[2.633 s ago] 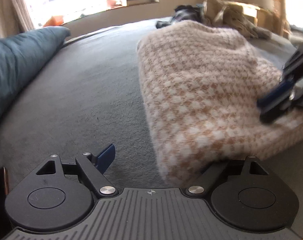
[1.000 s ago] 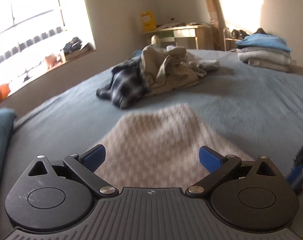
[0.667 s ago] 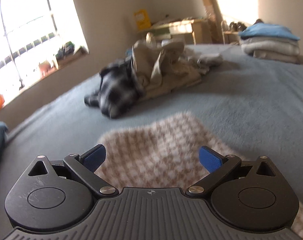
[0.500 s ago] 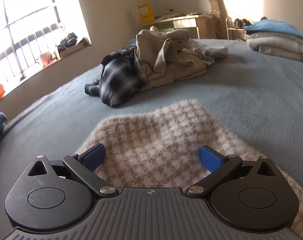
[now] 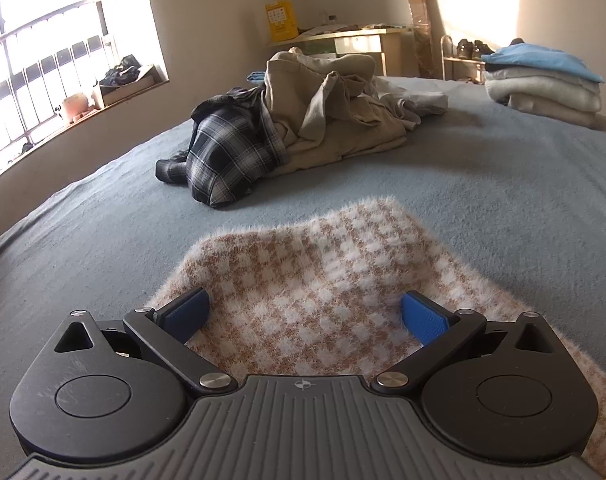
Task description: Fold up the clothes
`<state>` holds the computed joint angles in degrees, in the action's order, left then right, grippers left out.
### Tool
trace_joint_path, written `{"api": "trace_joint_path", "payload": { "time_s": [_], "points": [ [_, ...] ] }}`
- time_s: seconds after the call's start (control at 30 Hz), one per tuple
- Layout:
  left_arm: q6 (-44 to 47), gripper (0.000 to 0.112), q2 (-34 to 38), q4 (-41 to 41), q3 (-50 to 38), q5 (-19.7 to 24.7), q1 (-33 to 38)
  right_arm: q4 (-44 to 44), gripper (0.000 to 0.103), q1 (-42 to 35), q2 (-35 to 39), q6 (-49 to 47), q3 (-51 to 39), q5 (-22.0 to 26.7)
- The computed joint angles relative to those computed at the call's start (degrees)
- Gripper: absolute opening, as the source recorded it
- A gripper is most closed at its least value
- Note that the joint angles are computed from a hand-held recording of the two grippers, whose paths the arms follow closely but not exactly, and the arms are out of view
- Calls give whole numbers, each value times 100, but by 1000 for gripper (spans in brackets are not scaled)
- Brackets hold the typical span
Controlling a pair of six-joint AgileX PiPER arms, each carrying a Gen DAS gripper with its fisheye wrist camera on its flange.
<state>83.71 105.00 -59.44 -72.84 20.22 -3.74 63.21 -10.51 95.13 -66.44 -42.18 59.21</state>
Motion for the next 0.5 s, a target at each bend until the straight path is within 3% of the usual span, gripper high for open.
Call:
{"api": "trace_joint_path", "payload": {
  "time_s": [0.17,0.27,0.37,0.5],
  "points": [
    [106,103,-41,-84,92,-177,-70,26,22,-507,502,326,-110,549],
    [44,103,-109,-29,120,-228,-81,-214,31,-784,596,710,-433,988],
    [207,103,-283,-307,250,-378,-102,-240,35,-955,88,652,-643,772],
    [956,103,-447,-1202,411,-505,-73,180,31,-319,-518,135,-863,-129]
  ]
}}
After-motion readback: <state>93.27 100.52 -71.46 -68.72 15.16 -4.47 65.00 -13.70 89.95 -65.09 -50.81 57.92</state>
